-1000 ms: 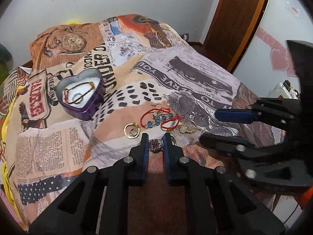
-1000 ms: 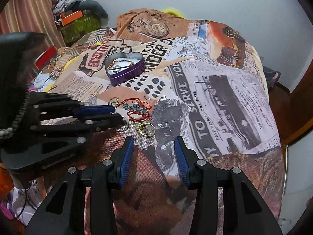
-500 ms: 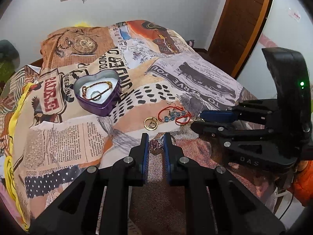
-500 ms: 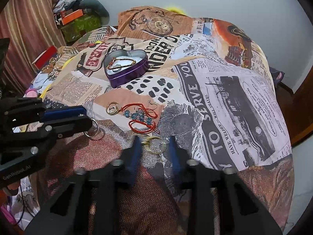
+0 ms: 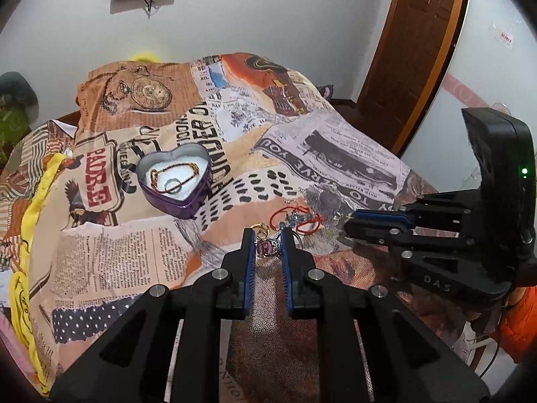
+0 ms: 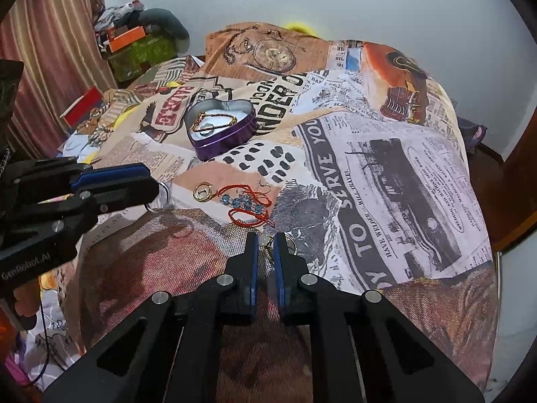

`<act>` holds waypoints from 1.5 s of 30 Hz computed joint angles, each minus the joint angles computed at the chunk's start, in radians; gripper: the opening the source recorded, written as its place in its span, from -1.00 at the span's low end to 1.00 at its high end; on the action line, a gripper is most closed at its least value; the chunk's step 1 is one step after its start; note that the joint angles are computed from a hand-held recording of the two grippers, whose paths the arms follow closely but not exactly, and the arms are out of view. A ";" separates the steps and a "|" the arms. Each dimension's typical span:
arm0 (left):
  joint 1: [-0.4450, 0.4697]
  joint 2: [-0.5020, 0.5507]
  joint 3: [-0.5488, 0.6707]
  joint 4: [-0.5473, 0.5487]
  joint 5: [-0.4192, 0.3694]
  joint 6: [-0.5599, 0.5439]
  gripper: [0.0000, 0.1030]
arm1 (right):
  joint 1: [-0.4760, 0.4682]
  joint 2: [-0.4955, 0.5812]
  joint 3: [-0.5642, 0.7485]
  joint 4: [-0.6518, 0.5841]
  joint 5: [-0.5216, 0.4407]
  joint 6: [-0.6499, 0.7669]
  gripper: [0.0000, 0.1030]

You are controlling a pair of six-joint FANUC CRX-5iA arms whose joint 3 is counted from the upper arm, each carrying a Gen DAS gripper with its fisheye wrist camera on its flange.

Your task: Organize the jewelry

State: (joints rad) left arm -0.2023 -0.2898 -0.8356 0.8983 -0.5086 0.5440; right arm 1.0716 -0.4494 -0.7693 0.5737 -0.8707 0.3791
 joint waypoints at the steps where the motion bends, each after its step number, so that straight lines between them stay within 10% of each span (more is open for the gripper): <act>1: 0.002 -0.004 -0.001 0.006 0.000 -0.004 -0.74 | 0.005 -0.008 -0.003 0.009 -0.005 -0.010 -0.85; 31: 0.047 0.059 0.051 0.183 0.137 -0.133 -0.74 | -0.127 0.068 0.089 0.225 0.195 -0.055 -0.85; 45: 0.102 0.279 0.189 0.157 0.095 -0.112 -0.74 | -0.230 0.294 0.290 -0.051 0.260 0.274 -0.84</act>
State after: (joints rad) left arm -0.1008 -0.0106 -0.6467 1.0551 -0.4131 0.4319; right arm 0.8415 -0.1559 -0.4791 0.5223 -0.6105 0.6528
